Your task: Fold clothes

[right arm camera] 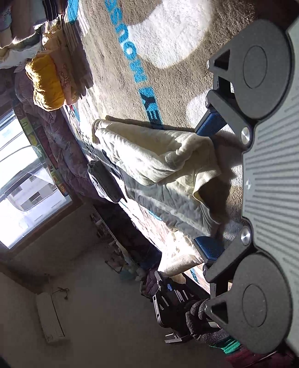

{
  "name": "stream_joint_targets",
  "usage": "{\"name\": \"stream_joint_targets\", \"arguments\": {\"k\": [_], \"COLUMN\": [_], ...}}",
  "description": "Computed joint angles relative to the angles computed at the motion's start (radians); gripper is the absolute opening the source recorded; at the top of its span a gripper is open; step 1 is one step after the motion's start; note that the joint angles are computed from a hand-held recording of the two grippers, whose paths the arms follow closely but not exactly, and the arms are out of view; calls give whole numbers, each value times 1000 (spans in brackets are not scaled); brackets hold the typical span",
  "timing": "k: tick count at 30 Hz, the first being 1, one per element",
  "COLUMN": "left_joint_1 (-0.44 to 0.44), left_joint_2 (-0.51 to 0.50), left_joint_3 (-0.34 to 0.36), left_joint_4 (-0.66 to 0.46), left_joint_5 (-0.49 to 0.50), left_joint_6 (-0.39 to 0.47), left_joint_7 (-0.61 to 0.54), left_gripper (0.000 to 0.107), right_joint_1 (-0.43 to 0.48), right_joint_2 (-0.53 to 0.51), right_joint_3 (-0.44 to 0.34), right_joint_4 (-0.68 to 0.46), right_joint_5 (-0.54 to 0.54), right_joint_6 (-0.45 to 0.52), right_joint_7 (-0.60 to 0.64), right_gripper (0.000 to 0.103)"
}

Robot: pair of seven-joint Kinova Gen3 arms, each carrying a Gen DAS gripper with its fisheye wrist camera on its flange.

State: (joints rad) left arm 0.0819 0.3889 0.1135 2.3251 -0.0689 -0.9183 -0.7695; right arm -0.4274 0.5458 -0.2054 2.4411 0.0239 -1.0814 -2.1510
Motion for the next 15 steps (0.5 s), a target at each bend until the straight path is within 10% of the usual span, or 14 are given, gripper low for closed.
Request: {"name": "stream_joint_targets", "arguments": {"k": [8, 15], "left_joint_1": [353, 169], "left_joint_2": [48, 149], "left_joint_3": [-144, 124], "left_joint_4": [-207, -300], "left_joint_5": [-39, -206], "left_joint_6": [192, 334], "left_joint_7": [-325, -354], "left_gripper": [6, 16], "right_joint_1": [110, 153], "right_joint_2": [66, 121], "right_joint_3": [-20, 2], "right_joint_4": [23, 11], "right_joint_5": [45, 50], "right_joint_6": [-231, -248], "right_joint_7": [-203, -327], "right_gripper": [93, 97]}}
